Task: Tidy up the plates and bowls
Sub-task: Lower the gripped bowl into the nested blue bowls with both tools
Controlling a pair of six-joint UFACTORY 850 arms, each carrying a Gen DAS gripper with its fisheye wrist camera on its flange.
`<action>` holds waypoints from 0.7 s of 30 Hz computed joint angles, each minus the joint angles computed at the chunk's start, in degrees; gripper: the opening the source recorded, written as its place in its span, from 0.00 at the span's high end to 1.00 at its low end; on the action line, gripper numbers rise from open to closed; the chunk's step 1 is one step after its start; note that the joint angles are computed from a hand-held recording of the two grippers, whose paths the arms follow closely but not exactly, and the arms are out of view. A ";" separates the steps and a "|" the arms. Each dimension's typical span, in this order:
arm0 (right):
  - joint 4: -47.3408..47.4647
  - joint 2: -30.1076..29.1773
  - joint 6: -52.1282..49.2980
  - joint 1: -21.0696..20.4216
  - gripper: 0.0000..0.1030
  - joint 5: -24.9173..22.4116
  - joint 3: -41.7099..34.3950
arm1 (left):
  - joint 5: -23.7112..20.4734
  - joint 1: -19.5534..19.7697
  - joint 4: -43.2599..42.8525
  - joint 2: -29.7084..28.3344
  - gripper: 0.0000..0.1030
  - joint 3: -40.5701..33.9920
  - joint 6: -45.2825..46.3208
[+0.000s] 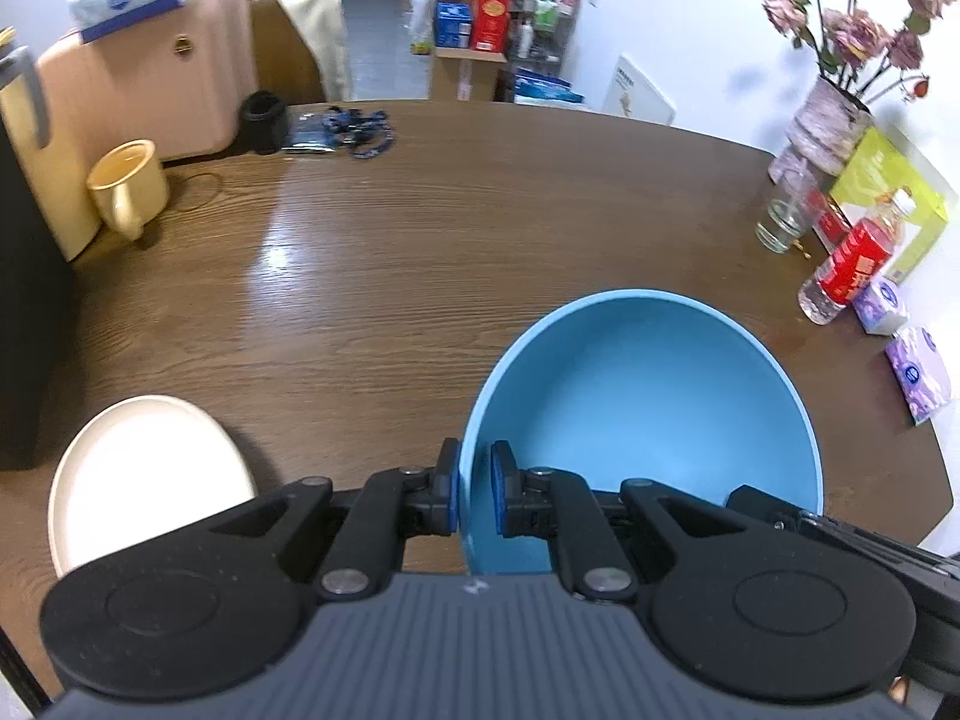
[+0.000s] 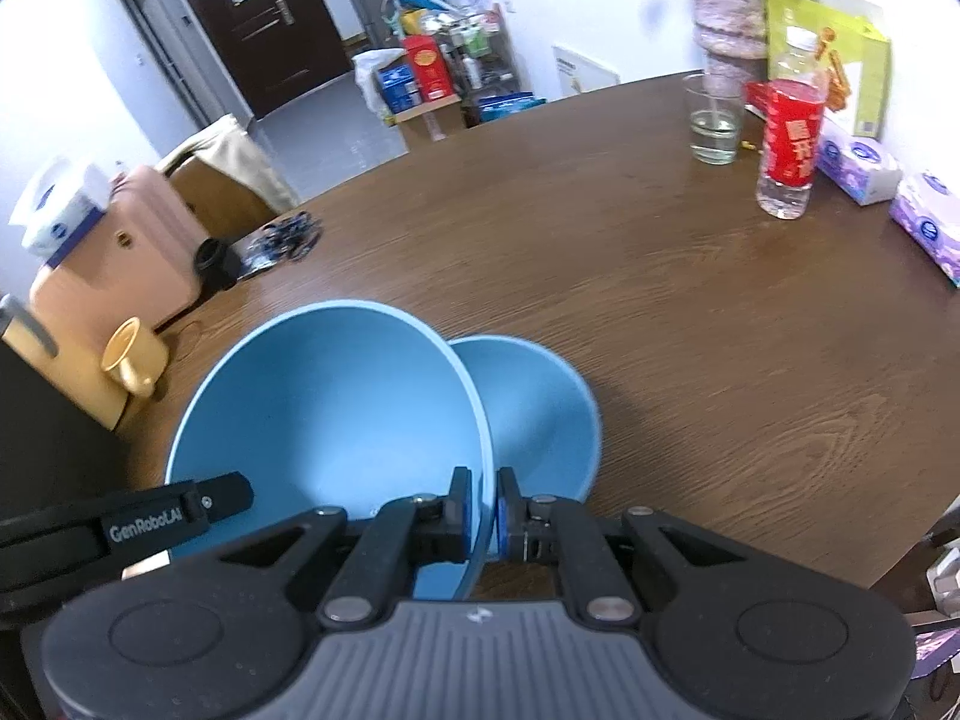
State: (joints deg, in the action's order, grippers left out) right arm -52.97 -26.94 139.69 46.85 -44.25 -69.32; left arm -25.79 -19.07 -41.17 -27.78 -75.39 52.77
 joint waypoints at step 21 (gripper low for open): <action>1.93 -1.02 -1.07 -6.38 0.93 6.04 3.90 | -2.07 -4.87 8.77 -10.65 0.89 -10.52 -7.32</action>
State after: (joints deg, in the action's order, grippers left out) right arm -51.04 -27.96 138.62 40.47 -38.21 -65.42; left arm -27.86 -23.94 -32.40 -38.43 -85.92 45.44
